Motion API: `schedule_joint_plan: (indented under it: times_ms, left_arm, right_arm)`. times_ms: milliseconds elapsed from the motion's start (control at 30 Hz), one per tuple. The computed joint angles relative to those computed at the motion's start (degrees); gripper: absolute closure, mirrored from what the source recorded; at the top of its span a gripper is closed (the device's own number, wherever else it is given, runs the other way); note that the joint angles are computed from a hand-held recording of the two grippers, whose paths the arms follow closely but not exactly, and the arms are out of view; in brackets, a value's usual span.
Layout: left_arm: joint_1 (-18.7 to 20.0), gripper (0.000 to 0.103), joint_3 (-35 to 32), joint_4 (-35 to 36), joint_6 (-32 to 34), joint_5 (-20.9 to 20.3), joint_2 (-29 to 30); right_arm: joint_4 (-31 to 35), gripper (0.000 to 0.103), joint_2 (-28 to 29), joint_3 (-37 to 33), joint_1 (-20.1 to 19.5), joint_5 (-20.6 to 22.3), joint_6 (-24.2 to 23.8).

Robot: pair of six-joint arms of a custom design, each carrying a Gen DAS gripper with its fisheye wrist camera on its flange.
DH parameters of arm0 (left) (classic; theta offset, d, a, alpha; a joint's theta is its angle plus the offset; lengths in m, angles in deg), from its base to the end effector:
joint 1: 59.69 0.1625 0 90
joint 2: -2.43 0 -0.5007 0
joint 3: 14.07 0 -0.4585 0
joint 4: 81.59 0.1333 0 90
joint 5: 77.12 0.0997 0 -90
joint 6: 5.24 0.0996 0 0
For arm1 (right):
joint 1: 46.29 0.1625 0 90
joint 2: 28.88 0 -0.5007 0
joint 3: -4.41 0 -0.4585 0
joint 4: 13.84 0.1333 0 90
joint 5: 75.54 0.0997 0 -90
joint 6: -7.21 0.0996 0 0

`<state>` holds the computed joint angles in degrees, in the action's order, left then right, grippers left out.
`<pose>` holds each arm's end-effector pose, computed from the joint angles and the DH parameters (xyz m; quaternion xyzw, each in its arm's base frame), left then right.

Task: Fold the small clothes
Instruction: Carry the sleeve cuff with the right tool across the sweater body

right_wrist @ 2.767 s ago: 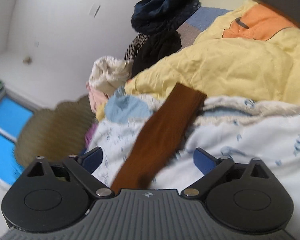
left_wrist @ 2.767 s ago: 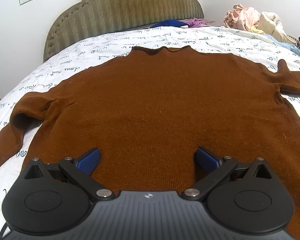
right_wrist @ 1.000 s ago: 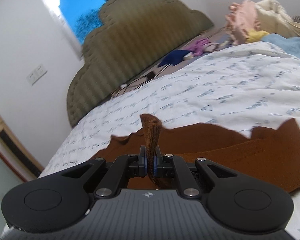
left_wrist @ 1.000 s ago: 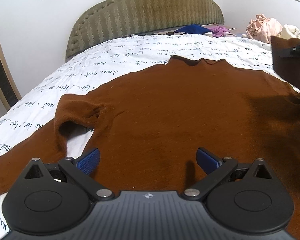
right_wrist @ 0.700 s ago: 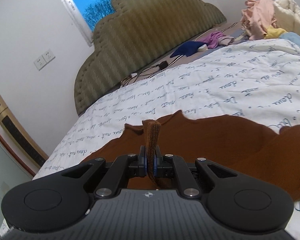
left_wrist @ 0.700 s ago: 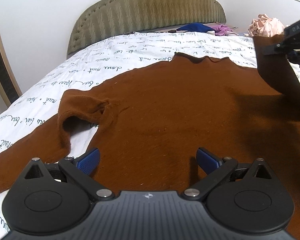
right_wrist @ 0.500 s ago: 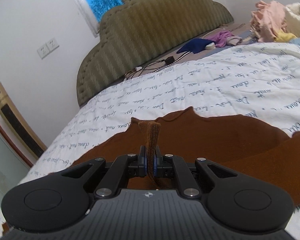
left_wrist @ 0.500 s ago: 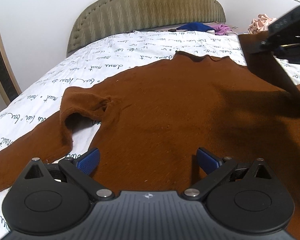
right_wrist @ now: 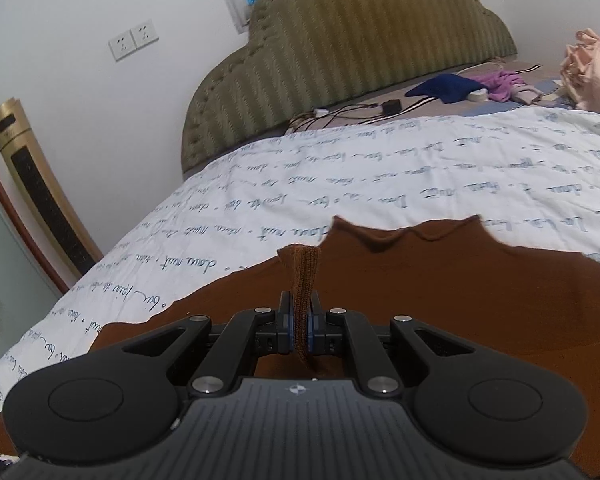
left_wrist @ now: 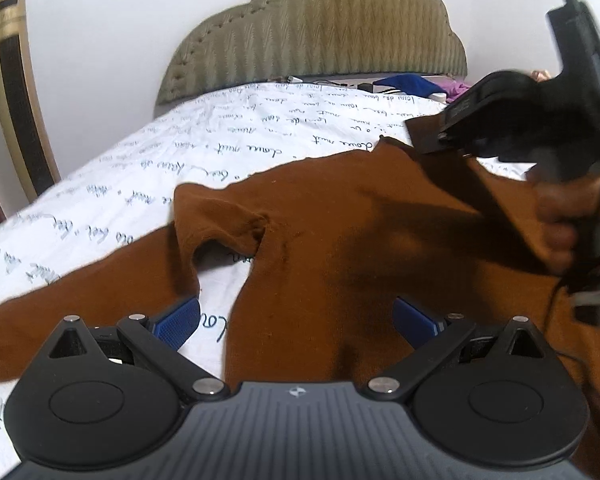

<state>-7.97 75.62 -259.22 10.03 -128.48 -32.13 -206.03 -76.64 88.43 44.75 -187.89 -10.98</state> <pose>-0.3424 -0.7494 0.0583 0.3255 0.8506 -0.3221 0.2586 0.1105 -0.8292 0.3155 0.0335 -0.8291 0.5036 0.2404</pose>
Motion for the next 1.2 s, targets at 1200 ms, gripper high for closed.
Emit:
schedule_joint_plan:
  times_ms: [1200]
  left_arm:
    - [1.1, 0.000, 2.6, 6.5, -9.7, -1.5, -3.7]
  right_arm:
    - [18.4, 0.075, 6.1, -7.8, 0.0, 7.5, 4.2]
